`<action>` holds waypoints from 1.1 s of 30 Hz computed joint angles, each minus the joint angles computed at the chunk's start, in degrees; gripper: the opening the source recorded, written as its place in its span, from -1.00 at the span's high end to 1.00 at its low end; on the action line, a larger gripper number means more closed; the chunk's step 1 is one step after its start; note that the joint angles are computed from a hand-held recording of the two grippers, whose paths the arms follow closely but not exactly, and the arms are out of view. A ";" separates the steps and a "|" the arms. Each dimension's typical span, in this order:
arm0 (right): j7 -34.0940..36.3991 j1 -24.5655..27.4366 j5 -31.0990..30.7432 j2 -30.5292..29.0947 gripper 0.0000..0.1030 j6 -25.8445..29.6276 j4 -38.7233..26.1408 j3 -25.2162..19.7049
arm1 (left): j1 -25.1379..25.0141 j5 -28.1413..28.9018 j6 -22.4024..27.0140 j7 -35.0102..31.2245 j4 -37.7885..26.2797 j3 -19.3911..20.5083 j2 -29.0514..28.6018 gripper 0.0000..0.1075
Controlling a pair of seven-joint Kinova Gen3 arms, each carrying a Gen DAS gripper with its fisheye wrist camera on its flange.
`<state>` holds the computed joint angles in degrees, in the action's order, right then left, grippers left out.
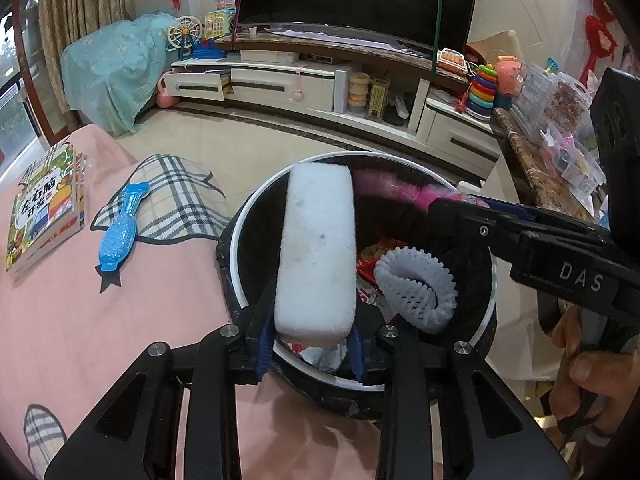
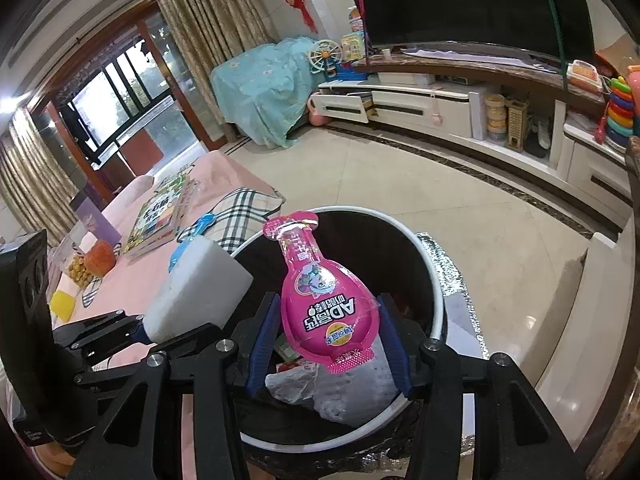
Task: Collect trash
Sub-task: 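Open both tools to release the white block and pink bottle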
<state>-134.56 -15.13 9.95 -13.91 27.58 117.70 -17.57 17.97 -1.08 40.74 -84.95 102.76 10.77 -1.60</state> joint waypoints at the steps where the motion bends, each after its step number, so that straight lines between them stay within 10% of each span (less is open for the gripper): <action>1: -0.16 0.07 -0.02 -0.07 -0.01 0.02 0.02 0.00 | -0.05 0.18 -0.22 -0.09 0.22 -0.09 -0.26 0.24; 5: -0.86 0.45 -0.51 -0.80 -0.05 -0.24 0.37 0.09 | -0.26 -1.24 -1.64 1.42 1.56 0.12 -1.90 -0.11; 19: -9.32 5.44 -1.88 -9.02 -0.69 -2.46 4.62 -7.91 | -3.72 1.84 -6.73 3.29 15.67 -3.10 -18.38 -0.40; 33: -19.22 17.89 -4.01 -20.53 -0.88 1.90 4.09 -29.08 | -11.29 5.70 -4.60 2.18 27.30 -5.77 -40.99 -0.71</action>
